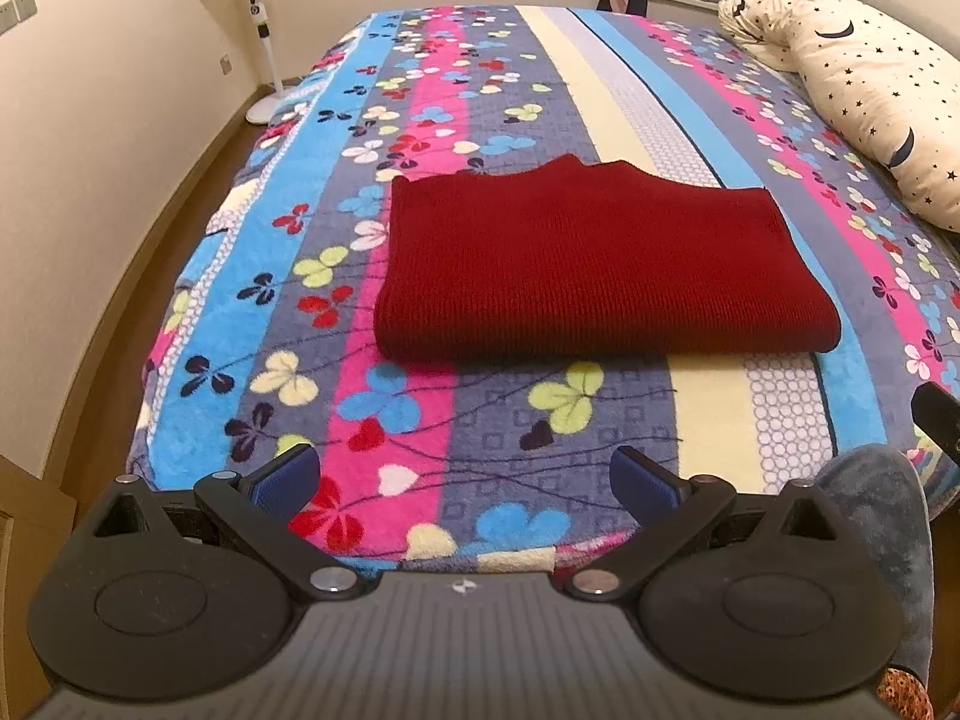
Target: Fold small clothes
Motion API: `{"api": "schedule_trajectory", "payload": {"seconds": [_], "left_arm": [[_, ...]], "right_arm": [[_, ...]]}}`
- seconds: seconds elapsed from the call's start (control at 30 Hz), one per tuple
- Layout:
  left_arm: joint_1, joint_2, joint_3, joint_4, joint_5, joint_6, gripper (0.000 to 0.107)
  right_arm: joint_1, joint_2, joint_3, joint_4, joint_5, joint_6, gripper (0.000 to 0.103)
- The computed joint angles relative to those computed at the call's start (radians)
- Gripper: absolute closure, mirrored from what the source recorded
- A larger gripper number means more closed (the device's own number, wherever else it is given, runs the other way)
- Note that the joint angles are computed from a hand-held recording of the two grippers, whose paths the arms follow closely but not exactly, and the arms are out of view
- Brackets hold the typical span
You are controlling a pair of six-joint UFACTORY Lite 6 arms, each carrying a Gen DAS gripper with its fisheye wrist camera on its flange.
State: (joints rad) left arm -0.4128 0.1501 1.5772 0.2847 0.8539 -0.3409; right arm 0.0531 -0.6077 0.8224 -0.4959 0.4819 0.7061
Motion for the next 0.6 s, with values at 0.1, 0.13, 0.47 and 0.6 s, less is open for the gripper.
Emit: {"api": "schedule_trajectory", "payload": {"seconds": [0.1, 0.13, 0.47, 0.6], "left_arm": [[-0.007, 0.007, 0.021, 0.0, 0.021, 0.007, 0.004], [-0.01, 0.009, 0.028, 0.0, 0.029, 0.01, 0.004], [-0.08, 0.035, 0.103, 0.089, 0.075, -0.061, 0.004], [-0.091, 0.044, 0.112, 0.091, 0.084, -0.077, 0.004]], "right_arm": [[-0.024, 0.001, -0.007, 0.034, -0.018, -0.009, 0.006], [-0.03, 0.001, -0.01, 0.041, -0.025, -0.009, 0.006], [-0.123, -0.052, -0.05, 0.226, -0.093, -0.181, 0.006], [-0.165, -0.049, -0.049, 0.327, -0.099, -0.285, 0.006]]}}
